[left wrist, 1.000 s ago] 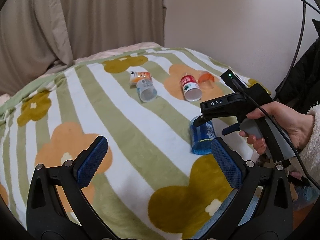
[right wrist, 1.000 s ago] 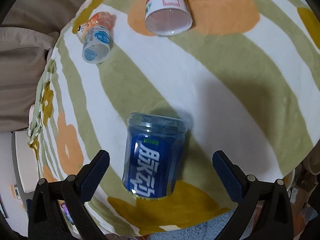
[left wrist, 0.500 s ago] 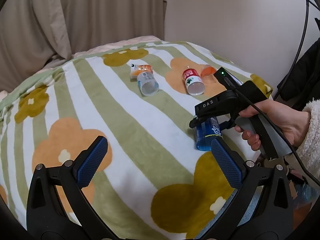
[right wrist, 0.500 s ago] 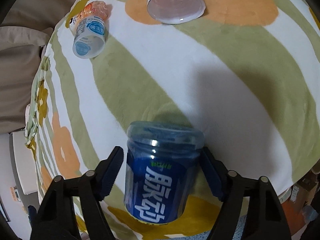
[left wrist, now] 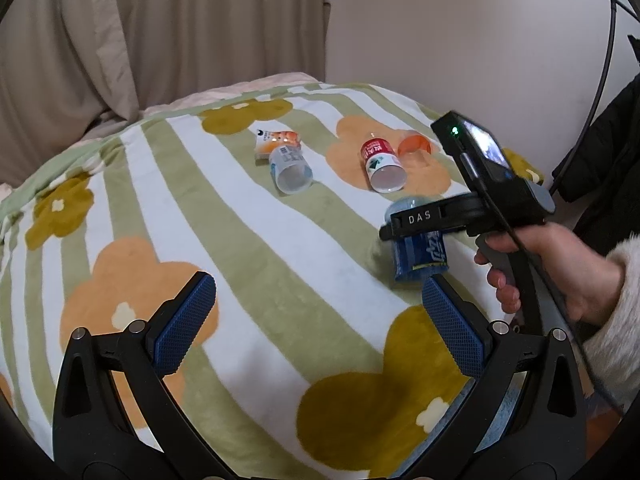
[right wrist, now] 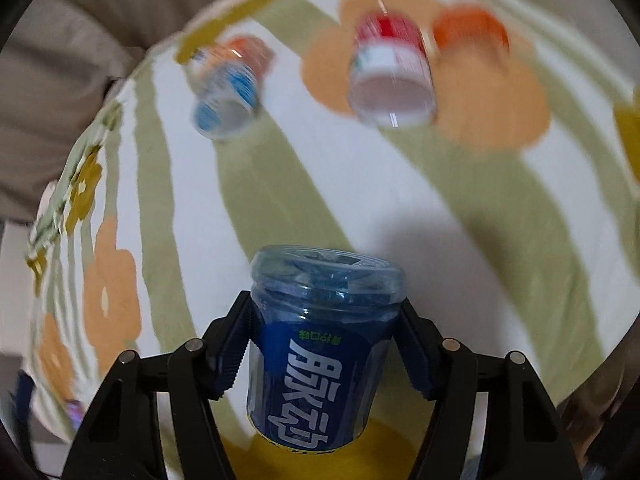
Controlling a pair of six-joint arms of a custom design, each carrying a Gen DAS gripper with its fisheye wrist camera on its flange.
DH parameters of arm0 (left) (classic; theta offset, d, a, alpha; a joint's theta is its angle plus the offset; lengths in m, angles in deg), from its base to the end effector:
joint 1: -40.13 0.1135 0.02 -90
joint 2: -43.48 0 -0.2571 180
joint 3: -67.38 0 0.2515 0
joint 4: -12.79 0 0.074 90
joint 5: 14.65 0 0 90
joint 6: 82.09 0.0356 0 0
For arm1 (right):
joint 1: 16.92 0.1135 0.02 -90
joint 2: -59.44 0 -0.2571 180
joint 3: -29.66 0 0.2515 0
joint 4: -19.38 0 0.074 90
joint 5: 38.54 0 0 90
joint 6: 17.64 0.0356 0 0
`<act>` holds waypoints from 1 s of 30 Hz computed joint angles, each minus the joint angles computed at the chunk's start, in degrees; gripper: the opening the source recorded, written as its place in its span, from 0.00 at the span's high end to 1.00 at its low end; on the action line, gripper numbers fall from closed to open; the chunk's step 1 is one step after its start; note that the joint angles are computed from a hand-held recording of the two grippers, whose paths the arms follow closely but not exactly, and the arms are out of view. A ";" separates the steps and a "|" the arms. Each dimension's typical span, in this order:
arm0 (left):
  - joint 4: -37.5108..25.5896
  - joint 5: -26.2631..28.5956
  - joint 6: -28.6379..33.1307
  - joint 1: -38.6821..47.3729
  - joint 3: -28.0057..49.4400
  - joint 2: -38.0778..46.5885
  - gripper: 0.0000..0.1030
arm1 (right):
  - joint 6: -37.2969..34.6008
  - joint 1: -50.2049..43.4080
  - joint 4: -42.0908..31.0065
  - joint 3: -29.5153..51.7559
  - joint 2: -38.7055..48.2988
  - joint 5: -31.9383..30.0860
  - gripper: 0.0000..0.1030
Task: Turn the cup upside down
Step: 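Lift the blue cup with the right gripper and rotate it over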
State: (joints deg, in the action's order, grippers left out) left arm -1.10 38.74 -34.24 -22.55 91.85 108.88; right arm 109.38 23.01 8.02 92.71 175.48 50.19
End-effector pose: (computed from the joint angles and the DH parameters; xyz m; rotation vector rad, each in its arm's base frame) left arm 0.0933 -0.1343 0.0987 0.1707 2.2826 -0.1126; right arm 0.2538 0.2135 0.0449 -0.0775 2.7737 0.4171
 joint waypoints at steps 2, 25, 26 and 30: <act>0.86 0.18 0.09 0.14 0.06 0.94 0.00 | -3.02 2.41 4.26 -2.55 -1.60 6.45 0.39; 6.04 -2.86 -1.57 -1.11 2.09 8.18 0.00 | -21.59 6.36 45.06 -17.36 7.66 19.91 0.39; 6.00 -3.00 -1.82 -1.28 2.16 8.28 0.00 | -21.60 6.64 45.48 -17.90 7.55 20.02 0.39; 5.74 -2.70 -1.76 -1.29 2.27 8.38 0.00 | -21.71 7.81 47.91 -20.39 7.39 20.09 0.40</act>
